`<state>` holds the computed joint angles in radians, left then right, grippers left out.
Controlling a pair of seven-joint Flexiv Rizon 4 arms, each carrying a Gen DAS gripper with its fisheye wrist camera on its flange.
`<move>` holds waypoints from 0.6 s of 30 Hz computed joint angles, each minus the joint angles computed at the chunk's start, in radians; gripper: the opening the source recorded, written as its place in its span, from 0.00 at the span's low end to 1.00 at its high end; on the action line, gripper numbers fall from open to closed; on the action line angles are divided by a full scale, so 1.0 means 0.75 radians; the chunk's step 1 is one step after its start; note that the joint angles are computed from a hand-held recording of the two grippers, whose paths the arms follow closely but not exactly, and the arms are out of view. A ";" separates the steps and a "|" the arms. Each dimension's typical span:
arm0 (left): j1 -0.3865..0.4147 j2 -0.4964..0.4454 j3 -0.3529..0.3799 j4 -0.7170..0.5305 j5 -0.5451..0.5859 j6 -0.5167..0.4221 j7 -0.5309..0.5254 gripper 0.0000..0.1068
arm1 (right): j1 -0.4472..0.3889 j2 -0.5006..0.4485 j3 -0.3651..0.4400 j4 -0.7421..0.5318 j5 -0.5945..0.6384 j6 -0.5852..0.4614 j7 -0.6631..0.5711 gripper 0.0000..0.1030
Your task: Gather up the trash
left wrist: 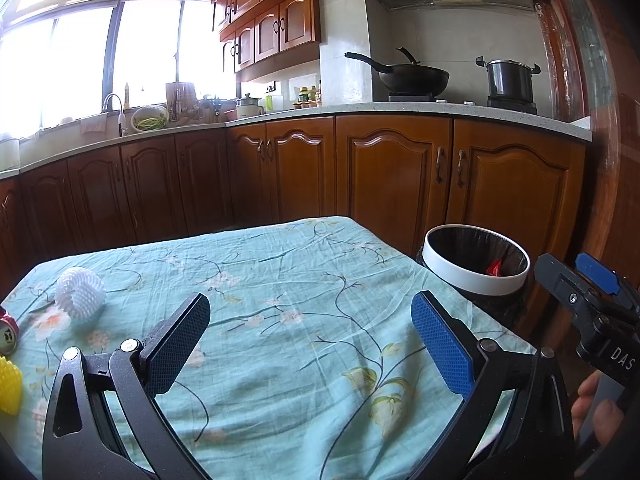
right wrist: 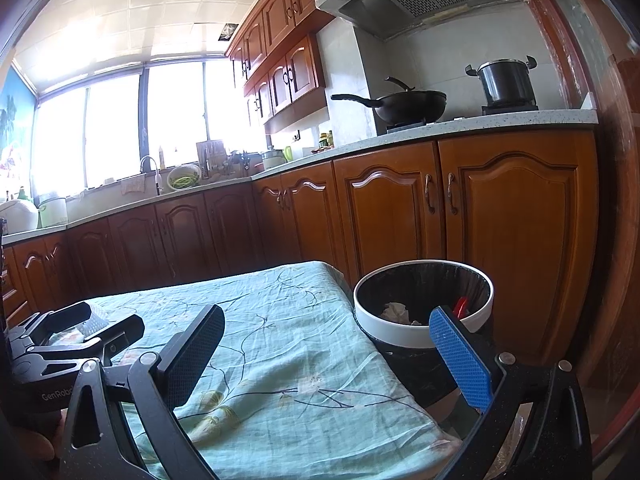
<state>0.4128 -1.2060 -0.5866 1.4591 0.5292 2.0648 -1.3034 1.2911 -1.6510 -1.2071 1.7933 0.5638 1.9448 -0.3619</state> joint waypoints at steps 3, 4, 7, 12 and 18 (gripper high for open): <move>-0.002 0.000 0.003 -0.001 0.000 0.000 -0.001 0.96 | 0.001 0.000 0.000 0.001 0.001 -0.001 0.000 1.00; -0.001 0.000 0.001 -0.001 0.001 -0.002 -0.001 0.96 | 0.002 0.001 0.000 0.000 0.000 -0.002 0.000 1.00; 0.005 -0.002 -0.005 0.000 0.006 -0.004 -0.001 0.96 | 0.001 0.004 0.002 0.000 -0.001 0.000 -0.001 1.00; 0.005 -0.002 -0.007 0.002 0.005 -0.004 0.003 0.96 | -0.007 0.015 0.010 -0.007 -0.004 0.009 -0.015 1.00; 0.009 -0.002 -0.009 0.006 0.007 -0.005 0.003 0.96 | -0.018 0.028 0.022 -0.018 0.002 0.015 -0.036 1.00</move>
